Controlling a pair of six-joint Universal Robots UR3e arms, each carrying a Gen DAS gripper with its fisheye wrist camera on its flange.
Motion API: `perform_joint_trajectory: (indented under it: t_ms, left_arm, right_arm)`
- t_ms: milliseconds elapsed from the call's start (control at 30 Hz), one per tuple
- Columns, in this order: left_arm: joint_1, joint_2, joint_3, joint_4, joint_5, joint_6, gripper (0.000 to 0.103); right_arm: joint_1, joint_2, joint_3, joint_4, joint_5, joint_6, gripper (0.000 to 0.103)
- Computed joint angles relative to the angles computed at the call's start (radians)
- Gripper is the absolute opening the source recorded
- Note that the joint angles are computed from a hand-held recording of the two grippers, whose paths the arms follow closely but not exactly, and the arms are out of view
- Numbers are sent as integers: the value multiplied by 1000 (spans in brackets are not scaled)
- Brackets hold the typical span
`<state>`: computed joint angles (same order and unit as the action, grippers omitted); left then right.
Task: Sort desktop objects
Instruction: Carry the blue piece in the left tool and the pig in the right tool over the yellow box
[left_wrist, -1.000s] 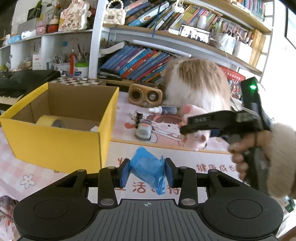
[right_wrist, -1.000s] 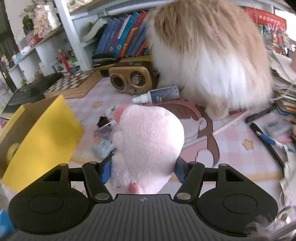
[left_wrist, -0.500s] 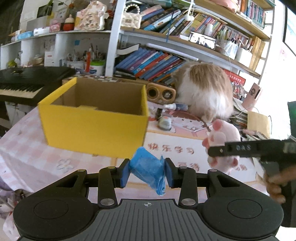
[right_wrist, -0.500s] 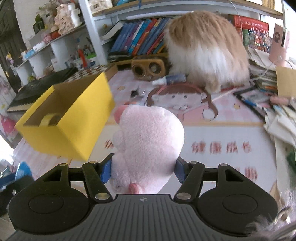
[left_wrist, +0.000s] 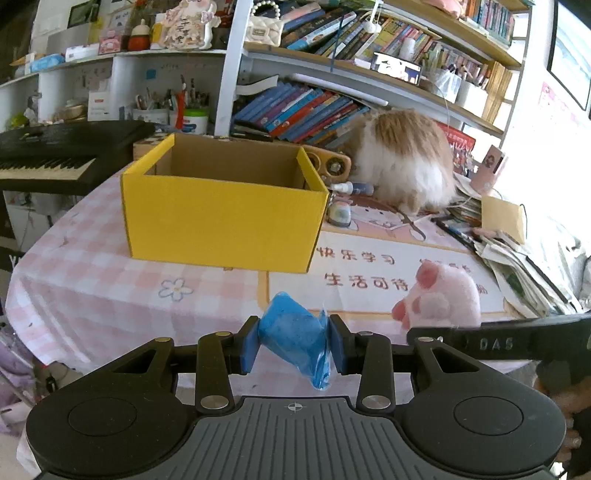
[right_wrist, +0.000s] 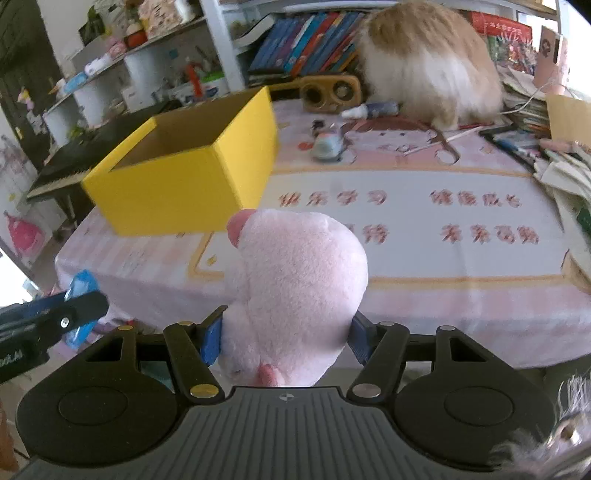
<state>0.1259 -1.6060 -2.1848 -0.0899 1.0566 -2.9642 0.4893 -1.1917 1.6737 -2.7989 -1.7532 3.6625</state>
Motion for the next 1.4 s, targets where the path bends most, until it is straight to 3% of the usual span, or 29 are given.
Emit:
perform_joint_trajectory:
  t_ms: [733,1100,1400]
  left_arm:
    - [324,355,-277,-144,-131,115,37]
    - [341,345,-283,-124,-137,114,37]
    - [270,209,-200,-21,-102,53,37]
  right_arm:
    - [159,166,-285,134,25,-45,63]
    - [162,185,-319,149,31,-58,63]
    - [133,182,-333,147,29,-91,63]
